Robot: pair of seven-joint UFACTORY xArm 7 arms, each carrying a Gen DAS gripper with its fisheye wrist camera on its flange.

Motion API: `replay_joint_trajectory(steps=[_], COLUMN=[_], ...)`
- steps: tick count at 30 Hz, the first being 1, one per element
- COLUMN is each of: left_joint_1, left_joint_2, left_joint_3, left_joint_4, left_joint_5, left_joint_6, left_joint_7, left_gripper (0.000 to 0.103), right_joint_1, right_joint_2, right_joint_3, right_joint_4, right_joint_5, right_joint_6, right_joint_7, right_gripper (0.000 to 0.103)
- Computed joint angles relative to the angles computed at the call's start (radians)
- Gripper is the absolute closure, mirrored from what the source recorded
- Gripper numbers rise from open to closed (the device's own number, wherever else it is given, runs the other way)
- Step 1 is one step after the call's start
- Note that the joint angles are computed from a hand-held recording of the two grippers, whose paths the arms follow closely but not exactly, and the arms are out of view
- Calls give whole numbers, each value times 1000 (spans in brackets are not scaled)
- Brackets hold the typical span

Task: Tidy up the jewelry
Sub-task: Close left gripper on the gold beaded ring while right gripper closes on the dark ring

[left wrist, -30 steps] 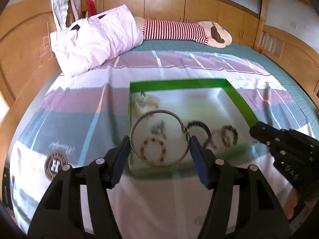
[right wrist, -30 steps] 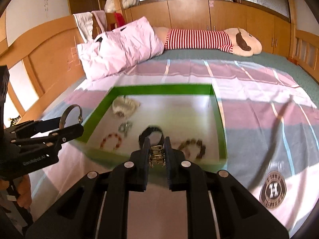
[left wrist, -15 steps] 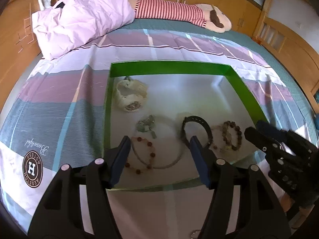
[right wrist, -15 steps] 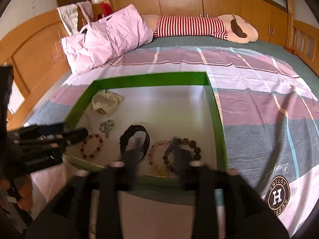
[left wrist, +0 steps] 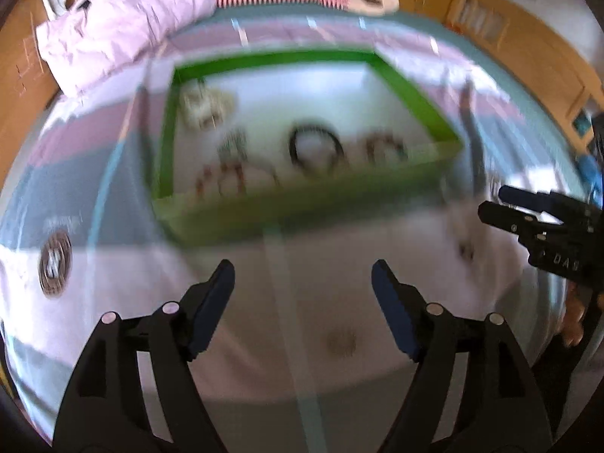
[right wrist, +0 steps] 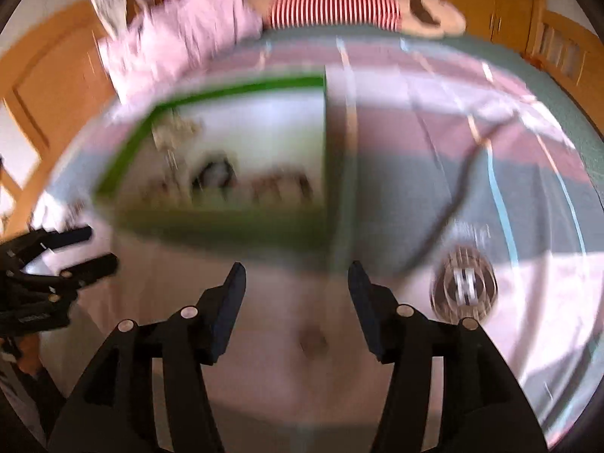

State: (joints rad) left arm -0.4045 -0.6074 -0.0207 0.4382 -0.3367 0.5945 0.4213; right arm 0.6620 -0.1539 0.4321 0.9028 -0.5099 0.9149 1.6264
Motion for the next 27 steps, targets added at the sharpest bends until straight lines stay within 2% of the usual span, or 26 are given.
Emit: replay_joint_trajectory(steps=[2, 6, 11, 12, 15, 20, 24, 27], left_joint_1=[8, -3, 7, 12, 12, 18, 23, 44], left_joint_2=[-17, -21, -3, 1, 12, 28, 44, 57], left_joint_3=[-20, -38, -48, -50, -39, -63, -72, -89], left_joint_4=[-33, -61, -70, -69, -61, -62, -60, -64], left_joint_5=[25, 49, 79, 85, 90, 132, 159, 176], left_joint_6=[37, 44, 38, 39, 50, 65, 62, 9], left_joint_7=[-15, -28, -48, -59, -59, -60, -66, -107], left_gripper=[27, 25, 21, 21, 21, 21, 15, 14], right_joint_1=[15, 37, 46, 48, 61, 45, 25, 14], right_joint_2=[41, 99, 112, 111, 117, 87, 52, 45], right_joint_3=[0, -20, -43, -41, -31, -53, -53, -42], right_joint_4=[10, 12, -16, -10, 27, -19, -69, -70], right_joint_5=[52, 89, 32, 6, -47, 37, 89, 83], right_joint_6=[10, -33, -254, -259, -186, -142, -159, -143], right_joint_7=[-41, -88, -95, -91, -82, -45, -11, 1], right_gripper=[46, 46, 46, 46, 46, 46, 46, 46])
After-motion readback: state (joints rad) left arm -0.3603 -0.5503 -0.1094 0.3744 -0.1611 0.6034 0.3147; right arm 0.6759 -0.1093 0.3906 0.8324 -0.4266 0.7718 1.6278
